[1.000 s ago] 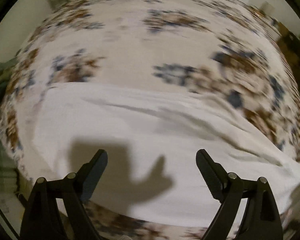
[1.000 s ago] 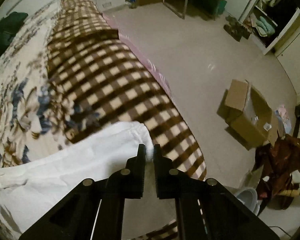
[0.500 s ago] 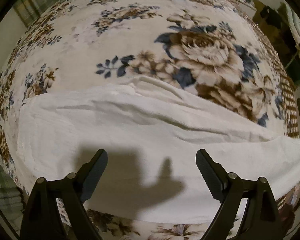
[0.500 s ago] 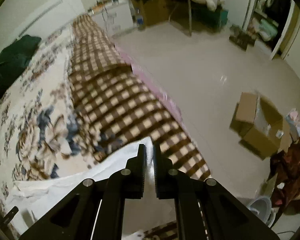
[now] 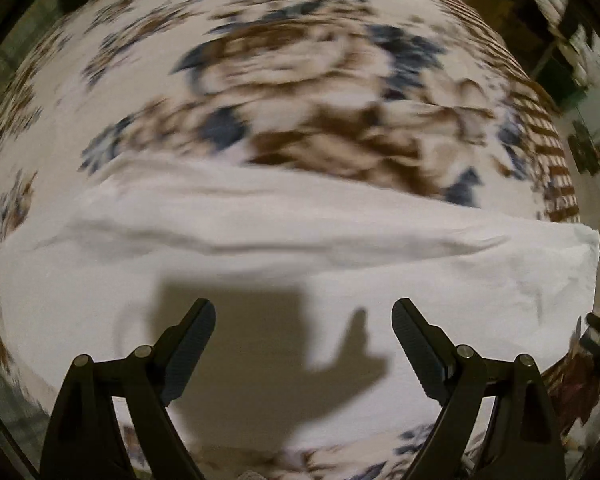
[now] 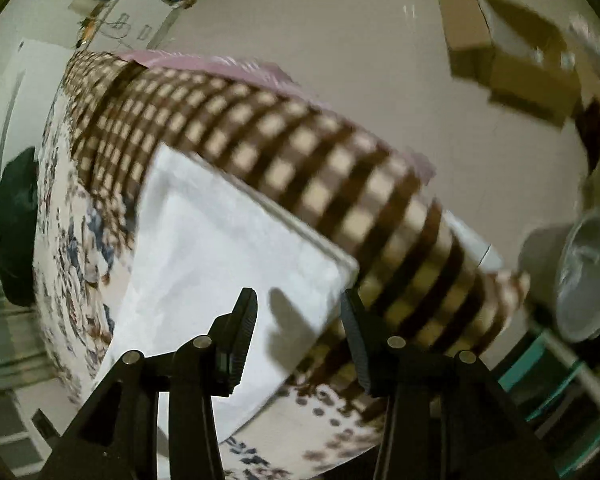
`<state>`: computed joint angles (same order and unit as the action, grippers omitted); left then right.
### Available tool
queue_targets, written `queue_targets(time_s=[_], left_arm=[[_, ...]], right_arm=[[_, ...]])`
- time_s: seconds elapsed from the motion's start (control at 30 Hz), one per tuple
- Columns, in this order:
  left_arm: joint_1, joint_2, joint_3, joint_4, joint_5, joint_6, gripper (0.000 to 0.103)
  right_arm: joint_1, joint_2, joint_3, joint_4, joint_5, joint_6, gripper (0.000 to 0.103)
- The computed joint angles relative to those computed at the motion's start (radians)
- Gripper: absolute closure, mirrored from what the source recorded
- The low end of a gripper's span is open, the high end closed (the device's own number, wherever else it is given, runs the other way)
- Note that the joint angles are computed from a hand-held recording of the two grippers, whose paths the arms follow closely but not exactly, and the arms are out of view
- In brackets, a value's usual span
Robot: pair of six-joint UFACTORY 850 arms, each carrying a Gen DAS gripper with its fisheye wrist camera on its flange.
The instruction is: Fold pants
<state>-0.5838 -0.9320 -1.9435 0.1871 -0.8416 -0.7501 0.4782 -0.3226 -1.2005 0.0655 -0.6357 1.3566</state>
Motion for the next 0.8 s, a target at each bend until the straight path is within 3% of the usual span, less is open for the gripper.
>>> queue_targets(time_s=[0.03, 0.1, 0.17, 0.27, 0.33, 0.4, 0.43, 0.57, 0.7, 0.8], left_arm=[[-0.002, -0.040, -0.055, -0.005, -0.011, 0.018, 0.012], [-0.001, -0.149, -0.205, 0.013, -0.088, 0.013, 0.013], [0.020, -0.250, -0.332, -0.020, -0.148, 0.023, 0.005], [0.033, -0.275, -0.358, -0.048, -0.143, 0.037, 0.000], [0.023, -0.235, -0.302, -0.021, -0.114, 0.028, 0.000], [0.013, -0.178, -0.219, -0.012, -0.082, 0.025, 0.000], [0.008, -0.147, -0.173, -0.018, -0.060, 0.022, 0.000], [-0.010, -0.041, 0.006, -0.052, 0.025, 0.007, 0.000], [-0.013, -0.009, 0.110, -0.108, 0.068, 0.007, 0.000], [-0.013, 0.002, 0.148, -0.105, 0.127, -0.012, 0.000]], right_arm=[[0.012, -0.009, 0.003, -0.055, -0.013, 0.054, 0.058], [0.032, -0.032, -0.005, -0.162, -0.065, 0.144, 0.072], [0.028, -0.022, 0.022, -0.154, -0.019, 0.169, 0.072], [0.023, -0.013, 0.027, -0.114, -0.007, 0.108, 0.072], [0.025, 0.021, 0.058, -0.089, 0.047, 0.083, 0.070], [0.022, 0.077, 0.131, -0.011, 0.161, 0.025, 0.053], [0.024, 0.096, 0.163, 0.032, 0.214, -0.005, 0.050], [0.030, 0.107, 0.256, 0.209, 0.427, -0.128, 0.049], [0.063, 0.119, 0.349, 0.535, 0.755, -0.380, 0.050], [0.082, 0.087, 0.344, 0.479, 0.861, -0.325, 0.050]])
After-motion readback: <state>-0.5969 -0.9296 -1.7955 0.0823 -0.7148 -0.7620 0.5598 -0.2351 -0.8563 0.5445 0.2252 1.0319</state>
